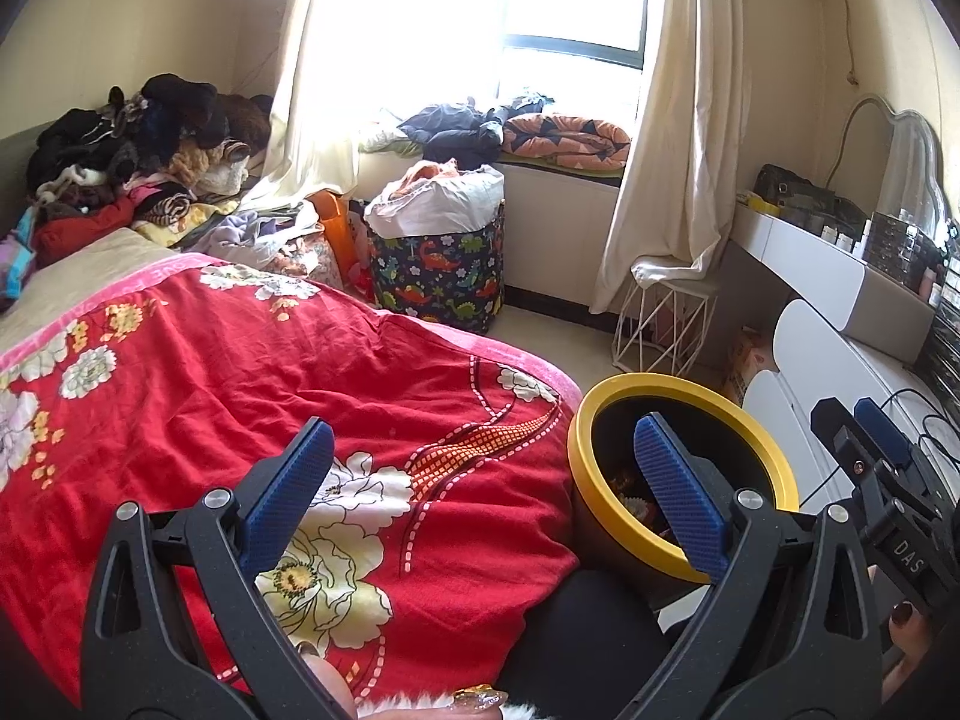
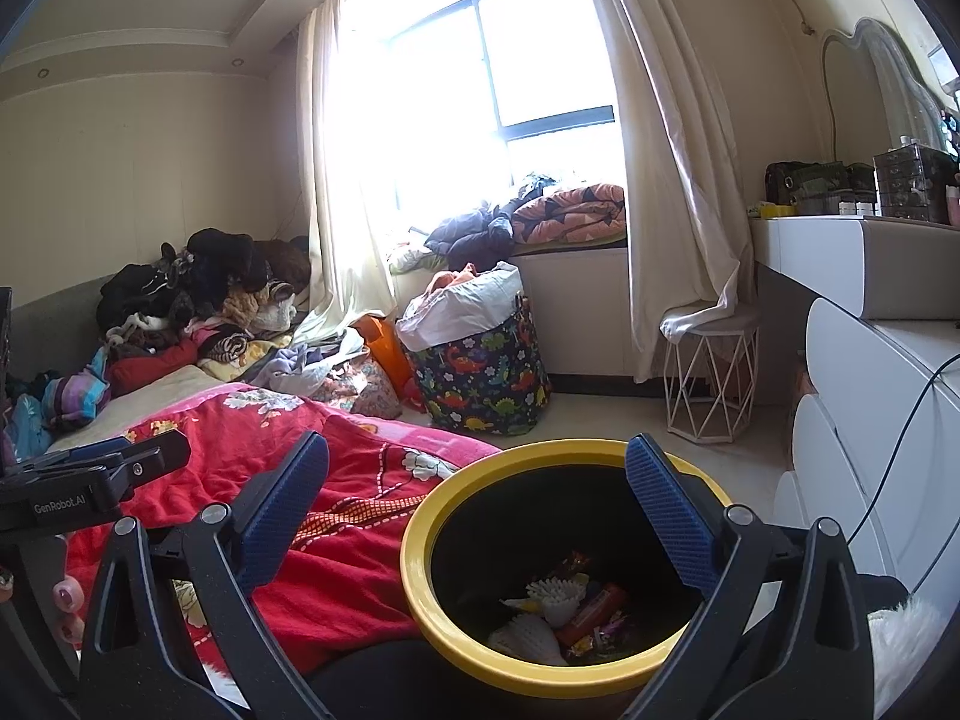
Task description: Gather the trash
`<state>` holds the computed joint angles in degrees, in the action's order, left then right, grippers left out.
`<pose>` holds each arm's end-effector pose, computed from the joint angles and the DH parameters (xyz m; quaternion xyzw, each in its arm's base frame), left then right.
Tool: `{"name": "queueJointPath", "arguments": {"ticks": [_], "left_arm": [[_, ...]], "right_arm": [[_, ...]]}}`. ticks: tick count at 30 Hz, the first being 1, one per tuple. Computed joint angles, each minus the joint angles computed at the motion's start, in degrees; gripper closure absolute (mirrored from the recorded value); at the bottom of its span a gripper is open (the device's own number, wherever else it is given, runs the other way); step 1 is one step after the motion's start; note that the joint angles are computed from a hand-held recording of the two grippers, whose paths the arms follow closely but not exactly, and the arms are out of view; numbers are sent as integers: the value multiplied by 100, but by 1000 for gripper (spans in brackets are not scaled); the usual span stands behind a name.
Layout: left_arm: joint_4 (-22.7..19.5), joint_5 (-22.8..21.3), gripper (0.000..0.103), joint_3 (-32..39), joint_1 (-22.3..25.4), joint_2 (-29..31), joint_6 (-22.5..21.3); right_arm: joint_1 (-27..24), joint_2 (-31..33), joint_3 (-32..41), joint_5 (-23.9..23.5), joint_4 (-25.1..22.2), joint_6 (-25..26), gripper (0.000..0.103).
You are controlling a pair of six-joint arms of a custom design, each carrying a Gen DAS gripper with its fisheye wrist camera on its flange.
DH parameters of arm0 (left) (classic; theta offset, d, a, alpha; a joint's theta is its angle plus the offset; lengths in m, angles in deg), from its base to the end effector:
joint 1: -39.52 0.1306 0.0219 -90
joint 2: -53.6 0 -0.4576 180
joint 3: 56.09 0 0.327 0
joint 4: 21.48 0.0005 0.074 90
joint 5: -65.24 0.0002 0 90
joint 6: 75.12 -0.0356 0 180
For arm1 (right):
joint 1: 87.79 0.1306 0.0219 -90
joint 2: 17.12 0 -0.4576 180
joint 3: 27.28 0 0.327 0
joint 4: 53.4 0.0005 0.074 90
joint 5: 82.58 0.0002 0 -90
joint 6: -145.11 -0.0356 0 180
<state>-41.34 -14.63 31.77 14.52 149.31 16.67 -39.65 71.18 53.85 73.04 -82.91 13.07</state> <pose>0.4392 -0.2123 0.4904 0.2162 0.8259 -0.1929 0.4837 0.2940 0.2788 0.4940 0.2028 0.7630 -0.0748 0.6092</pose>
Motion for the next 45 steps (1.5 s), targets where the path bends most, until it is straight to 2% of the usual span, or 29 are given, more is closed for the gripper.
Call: {"name": "queueJointPath", "arguments": {"ticks": [34, 39, 43, 45], "left_arm": [[-17, -2, 11, 6, -10, -18, 50], [-26, -54, 11, 9, -25, -14, 58], [-153, -65, 11, 60, -28, 10, 88], [-291, 64, 11, 125, 43, 30, 137]], "right_arm": [[-16, -86, -63, 43, -122, -102, 6], [-58, -134, -96, -12, -269, -245, 6], [-42, -147, -107, 1, -381, -373, 6], [-26, -121, -66, -22, -379, -341, 6]]}}
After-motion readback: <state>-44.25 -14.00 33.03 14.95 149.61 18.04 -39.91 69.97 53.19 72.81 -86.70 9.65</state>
